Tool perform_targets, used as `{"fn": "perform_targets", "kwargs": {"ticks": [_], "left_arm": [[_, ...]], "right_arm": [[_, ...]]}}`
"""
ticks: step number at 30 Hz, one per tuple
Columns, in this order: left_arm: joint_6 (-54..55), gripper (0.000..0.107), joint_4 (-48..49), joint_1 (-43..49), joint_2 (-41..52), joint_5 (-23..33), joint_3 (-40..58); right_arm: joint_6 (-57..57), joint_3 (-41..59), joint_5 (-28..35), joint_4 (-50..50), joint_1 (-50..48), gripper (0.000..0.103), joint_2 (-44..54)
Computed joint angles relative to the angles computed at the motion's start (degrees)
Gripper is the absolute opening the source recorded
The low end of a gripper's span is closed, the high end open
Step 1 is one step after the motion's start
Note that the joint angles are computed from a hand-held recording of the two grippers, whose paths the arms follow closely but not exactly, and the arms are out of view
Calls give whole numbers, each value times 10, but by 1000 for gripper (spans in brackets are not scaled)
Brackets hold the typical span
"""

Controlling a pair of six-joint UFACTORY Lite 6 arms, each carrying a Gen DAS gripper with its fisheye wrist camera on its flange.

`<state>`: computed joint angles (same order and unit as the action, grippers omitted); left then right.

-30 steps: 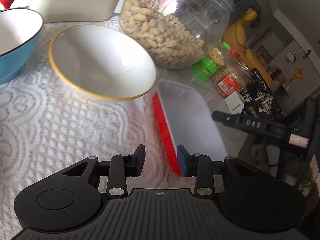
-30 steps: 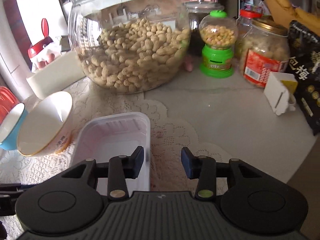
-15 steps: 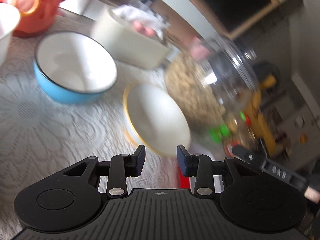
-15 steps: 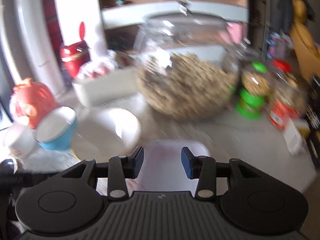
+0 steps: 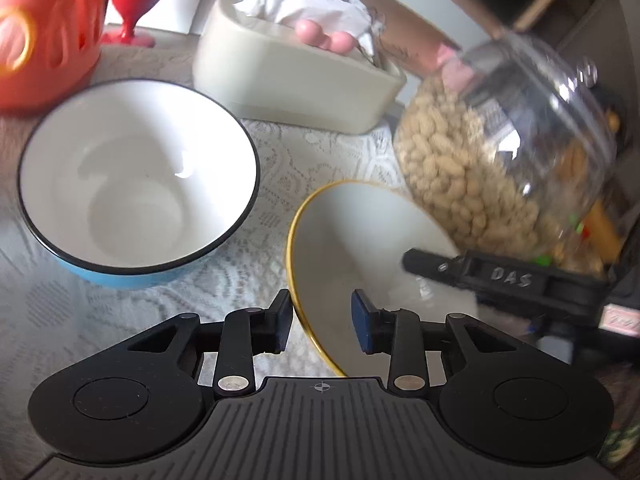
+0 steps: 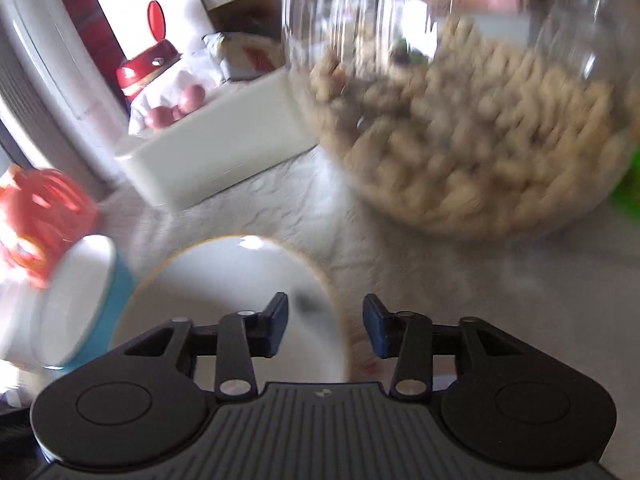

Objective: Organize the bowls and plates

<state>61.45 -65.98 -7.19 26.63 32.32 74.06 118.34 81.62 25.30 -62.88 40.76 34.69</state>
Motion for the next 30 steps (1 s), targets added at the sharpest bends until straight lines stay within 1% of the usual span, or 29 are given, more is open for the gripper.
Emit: {"fn": "perform_targets", "kwargs": {"ticks": [1,2,3,4,8,9,12,14,15,16,17,19,21,23,25,26,28,30], "left_arm": [[-5,36,23,1,-15,-4,-12],[-8,36,41,7,-32,-6,-29],[-6,36,54,16,-49,-2,-46],[2,36,60,32,-64,11,-60],[17,36,103,119,-119,111,-105],[37,36,112,146,-139,130,-126],[81,36,143,211,-179,156,-177],[131,35,140,268,-174,201,-185],[143,35,139,294,-168,227,-180],[151,35,137,314,-166,246,-176],[159,35,130,327,-167,255,-174],[166,35,116,336,-170,255,-166],[149,35,117,326,-160,248,-152],[132,35,127,311,-145,241,-140],[137,35,119,292,-137,230,-145],[140,37,115,286,-141,224,-151],[139,37,125,276,-156,203,-158],[147,37,128,285,-162,192,-158]], "right_arm": [[28,-18,-18,-25,2,41,-12],[32,-27,-12,-31,14,41,-22],[16,-21,18,-18,37,41,-26],[14,-26,29,-18,56,41,-36],[13,-43,25,18,107,41,-62],[19,-44,21,24,119,41,-65],[62,-49,0,9,154,41,-59],[72,-36,-22,3,176,41,-41],[79,-27,-20,-9,188,41,-30],[77,-12,-4,-22,202,41,-18],[51,9,18,-13,213,41,-4],[11,39,39,7,220,41,16],[-11,57,43,39,213,43,27],[8,51,30,41,205,44,27],[29,44,3,39,196,44,30],[39,46,-1,38,195,44,34],[51,57,3,40,198,49,44],[42,76,12,56,205,49,51]]}}
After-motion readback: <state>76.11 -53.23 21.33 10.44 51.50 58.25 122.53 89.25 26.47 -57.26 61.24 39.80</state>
